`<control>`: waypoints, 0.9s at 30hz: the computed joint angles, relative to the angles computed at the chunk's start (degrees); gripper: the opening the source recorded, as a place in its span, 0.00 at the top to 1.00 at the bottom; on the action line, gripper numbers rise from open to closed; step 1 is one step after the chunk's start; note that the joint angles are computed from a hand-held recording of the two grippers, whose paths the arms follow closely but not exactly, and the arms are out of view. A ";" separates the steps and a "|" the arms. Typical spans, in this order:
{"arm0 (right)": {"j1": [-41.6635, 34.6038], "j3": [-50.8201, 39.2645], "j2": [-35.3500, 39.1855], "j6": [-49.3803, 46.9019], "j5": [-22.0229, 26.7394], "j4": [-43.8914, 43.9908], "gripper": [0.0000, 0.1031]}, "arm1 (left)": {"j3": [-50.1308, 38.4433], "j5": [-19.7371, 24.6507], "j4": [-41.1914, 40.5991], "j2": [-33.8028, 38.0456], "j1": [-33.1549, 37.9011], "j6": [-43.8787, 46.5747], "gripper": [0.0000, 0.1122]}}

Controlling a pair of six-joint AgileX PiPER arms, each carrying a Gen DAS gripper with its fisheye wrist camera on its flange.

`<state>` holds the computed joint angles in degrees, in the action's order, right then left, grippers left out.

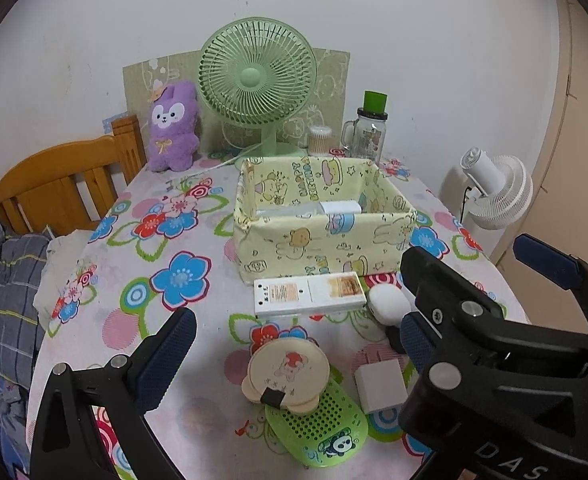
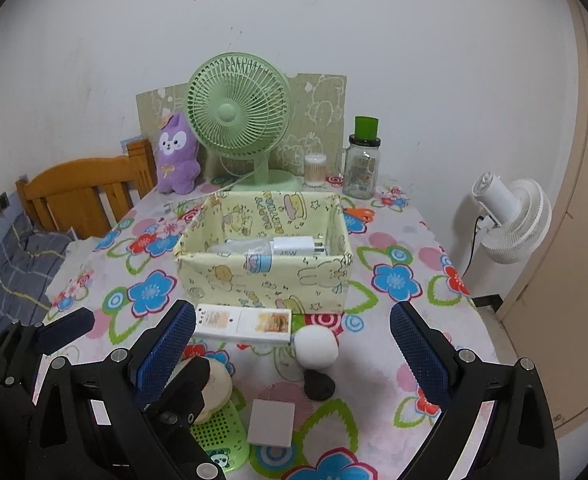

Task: Organize rigid objects
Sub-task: 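Move the left tool down onto the round cream compact and close it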

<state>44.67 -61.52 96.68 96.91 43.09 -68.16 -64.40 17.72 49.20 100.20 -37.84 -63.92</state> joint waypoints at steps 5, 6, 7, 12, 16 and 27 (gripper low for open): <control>1.17 1.17 0.62 2.12 0.60 -1.47 0.04 | 1.85 -1.70 2.21 0.32 0.45 -2.05 0.09; 1.34 1.17 0.93 2.24 0.71 -1.35 0.04 | 2.25 -2.19 2.60 0.50 0.63 -2.31 0.09; 1.50 1.01 1.36 2.18 1.04 -0.94 0.04 | 2.46 -2.42 2.91 0.67 0.77 -2.61 0.09; 1.80 2.09 2.58 5.37 0.65 -2.02 0.04 | 3.50 -4.62 1.81 1.95 1.91 -1.45 0.09; 1.72 3.28 3.88 7.98 -0.24 -3.55 0.04 | 4.03 -5.20 3.52 3.31 2.01 -2.50 0.09; 0.95 5.39 7.67 12.57 -2.35 -6.10 0.05 | 3.08 -7.73 -0.47 9.48 3.43 1.48 0.10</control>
<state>45.61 -56.13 104.36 109.48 40.74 -74.26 -61.32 9.99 48.73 109.67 -34.41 -62.44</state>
